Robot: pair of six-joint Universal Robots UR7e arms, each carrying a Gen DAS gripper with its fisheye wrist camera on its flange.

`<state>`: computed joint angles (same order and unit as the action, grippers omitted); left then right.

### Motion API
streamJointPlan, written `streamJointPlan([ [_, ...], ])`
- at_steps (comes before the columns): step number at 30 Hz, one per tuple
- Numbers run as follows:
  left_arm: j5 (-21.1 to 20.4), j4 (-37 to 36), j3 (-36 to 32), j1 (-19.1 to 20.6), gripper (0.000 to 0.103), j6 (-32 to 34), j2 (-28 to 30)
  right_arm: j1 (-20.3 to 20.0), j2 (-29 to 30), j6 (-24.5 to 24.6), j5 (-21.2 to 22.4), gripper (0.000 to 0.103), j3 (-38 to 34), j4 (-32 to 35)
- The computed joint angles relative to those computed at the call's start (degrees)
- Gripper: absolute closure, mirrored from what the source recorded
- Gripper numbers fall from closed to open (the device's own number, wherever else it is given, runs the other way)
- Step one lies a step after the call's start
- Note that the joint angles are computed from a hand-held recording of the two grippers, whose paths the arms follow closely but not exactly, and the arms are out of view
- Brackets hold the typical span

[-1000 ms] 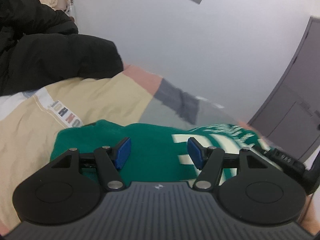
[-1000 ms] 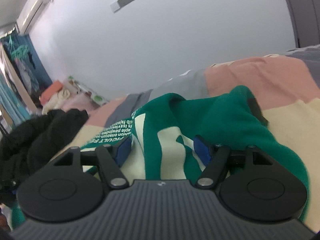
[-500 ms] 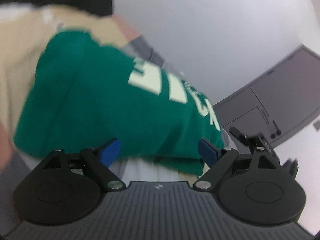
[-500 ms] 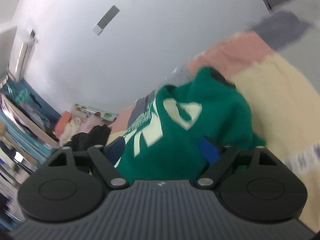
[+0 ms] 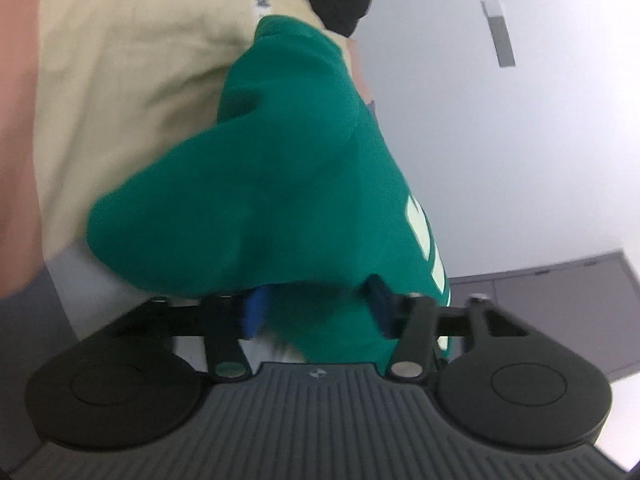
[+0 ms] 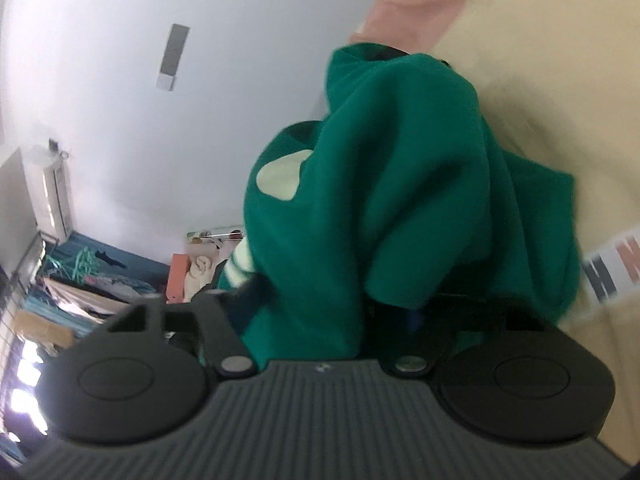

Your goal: Fold large clothes

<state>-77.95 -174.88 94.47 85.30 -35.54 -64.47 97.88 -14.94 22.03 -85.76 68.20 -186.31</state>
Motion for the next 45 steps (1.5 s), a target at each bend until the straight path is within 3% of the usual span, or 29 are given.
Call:
streamJointPlan([
  [2,2.2,-0.6,-0.1,-0.9,0.067,3.6,-0.3,0.2,0.2,-2.2,0.7,0.066,-0.3,-0.2],
  [3,3.6,-0.7,-0.2,-1.7,0.069,6.1,-0.4,0.3,0.1,-3.0,0.9,0.071,-0.4,0.2],
  [4,4.6,-0.5,-0.3,-2.4,0.074,8.4,-0.7,0.5,-0.1,-4.3,0.9,0.087,-0.5,0.8],
  [5,5.0,-0.7,-0.2,-2.9,0.079,10.2,-1.1,0.9,-0.3,-6.5,1.0,0.090,-0.6,0.8],
  [9,2.3,-6.1,1.0,-3.2,0.092,15.6,-2.7,3.7,-1.7,-18.3,-3.3,0.094,0.6,0.6],
  [13,2.4,-7.8,-1.2,-3.1,0.094,18.8,-1.7,4.9,-3.2,-21.6,-2.7,0.095,4.0,-2.5],
  [16,4.9,-7.0,-2.7,-2.6,0.094,20.8,-0.8,6.2,-2.7,-24.8,-6.2,0.095,4.0,-2.0],
  [22,11.4,1.9,-5.6,-1.5,0.094,16.8,1.8,5.4,-1.0,-23.1,-9.4,0.093,2.4,2.3],
  [30,11.0,2.2,-4.2,-1.2,0.093,13.0,1.2,4.4,-2.8,-16.7,-8.2,0.089,5.7,3.3],
  [31,10.5,2.3,-4.1,-1.1,0.090,12.7,1.1,4.4,-3.2,-16.0,-8.2,0.087,6.0,3.6],
  [33,9.6,2.8,-3.3,-1.0,0.072,11.3,0.3,4.5,-4.0,-14.5,-8.1,0.086,7.4,3.1],
  [34,9.1,3.4,-3.0,-1.2,0.048,10.2,-0.2,4.5,-4.4,-13.8,-8.0,0.081,8.0,2.8],
  [35,8.4,3.8,-2.3,-1.4,0.028,8.7,-0.8,4.6,-4.6,-13.0,-8.6,0.070,8.3,3.1],
  [36,7.6,4.2,-1.7,-1.3,0.023,7.0,-1.2,4.8,-4.8,-12.2,-9.4,0.061,8.5,3.8],
  [38,5.9,4.6,-0.5,-1.3,0.018,4.1,-1.8,4.7,-5.1,-9.4,-9.4,0.013,9.1,4.0],
  [41,1.7,4.4,0.0,-0.3,0.009,-0.2,-1.3,3.4,-5.1,-4.1,-6.3,0.012,9.8,3.8],
  [45,-1.9,1.4,-0.8,1.7,0.008,-4.9,0.8,1.5,-3.1,3.5,-3.7,0.011,8.6,2.3],
])
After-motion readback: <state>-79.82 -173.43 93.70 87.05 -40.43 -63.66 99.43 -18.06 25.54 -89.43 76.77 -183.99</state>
